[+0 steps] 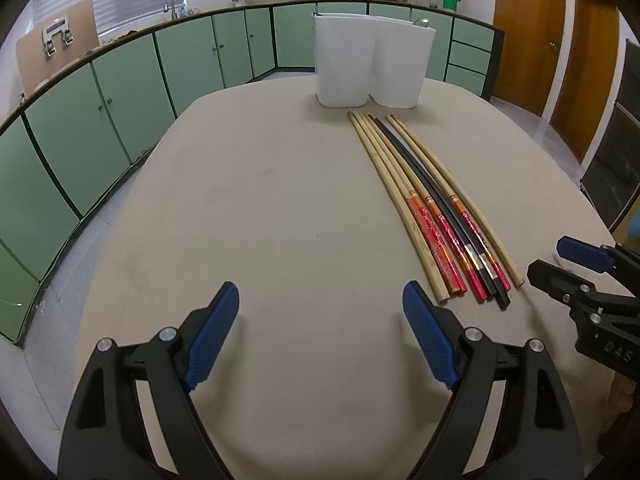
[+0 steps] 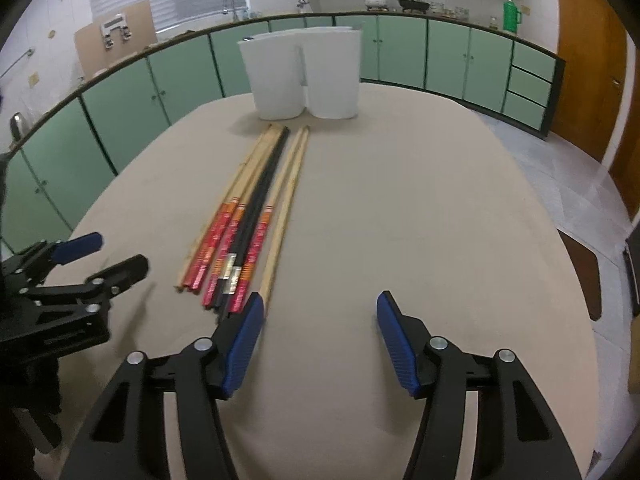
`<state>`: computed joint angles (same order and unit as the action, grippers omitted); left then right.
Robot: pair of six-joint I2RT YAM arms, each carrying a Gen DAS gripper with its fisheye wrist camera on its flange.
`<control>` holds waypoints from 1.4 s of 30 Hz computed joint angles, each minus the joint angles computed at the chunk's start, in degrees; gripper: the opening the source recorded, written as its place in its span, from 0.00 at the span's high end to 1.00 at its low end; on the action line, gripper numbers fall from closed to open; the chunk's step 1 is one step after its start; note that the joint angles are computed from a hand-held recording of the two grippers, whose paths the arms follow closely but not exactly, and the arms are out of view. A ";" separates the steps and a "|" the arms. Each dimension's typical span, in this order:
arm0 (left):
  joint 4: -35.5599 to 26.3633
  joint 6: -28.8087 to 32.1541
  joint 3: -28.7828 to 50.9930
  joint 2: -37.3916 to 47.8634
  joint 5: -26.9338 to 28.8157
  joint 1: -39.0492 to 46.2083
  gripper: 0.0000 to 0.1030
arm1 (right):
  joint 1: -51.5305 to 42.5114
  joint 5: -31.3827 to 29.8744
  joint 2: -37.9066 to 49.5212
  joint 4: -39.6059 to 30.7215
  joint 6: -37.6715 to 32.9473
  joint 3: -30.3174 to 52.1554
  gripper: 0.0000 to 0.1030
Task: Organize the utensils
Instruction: 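Withdraw both open tools back toward the chopsticks, then grasp a plain wooden chopstick with the right tool while the left tool grasps another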
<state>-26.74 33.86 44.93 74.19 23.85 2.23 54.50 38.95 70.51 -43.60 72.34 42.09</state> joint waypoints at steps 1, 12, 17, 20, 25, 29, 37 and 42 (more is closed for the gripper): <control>-0.07 0.32 -0.13 -0.06 0.14 0.36 0.21 | 0.37 -0.26 -0.33 1.04 -0.61 -0.28 0.48; -1.25 0.38 0.03 -0.35 0.67 0.66 0.21 | -1.73 -2.64 4.09 5.56 -4.91 1.42 0.93; -2.54 0.22 -0.87 -1.82 1.19 -1.69 0.21 | -1.37 -2.04 2.37 4.11 -2.82 0.41 0.94; -2.50 -0.59 -1.75 -2.59 0.73 -3.77 0.21 | -1.33 -1.93 0.62 3.34 -1.79 -0.84 0.94; -0.14 -3.16 -2.83 -1.75 -3.51 -7.00 0.21 | -1.62 -2.01 -1.08 3.68 -1.54 -2.19 0.94; 0.80 -5.55 -1.92 -0.30 -5.45 -5.85 0.20 | -1.71 -2.10 -1.59 4.15 -1.63 -2.72 0.93; 0.39 -5.87 -1.39 -0.71 -4.39 -5.25 0.21 | -1.64 -2.19 -1.99 4.38 -1.83 -2.97 0.93; 0.99 -6.26 -0.26 1.78 -4.87 -6.58 0.25 | -2.18 -2.82 -2.21 5.38 -3.00 -3.33 0.92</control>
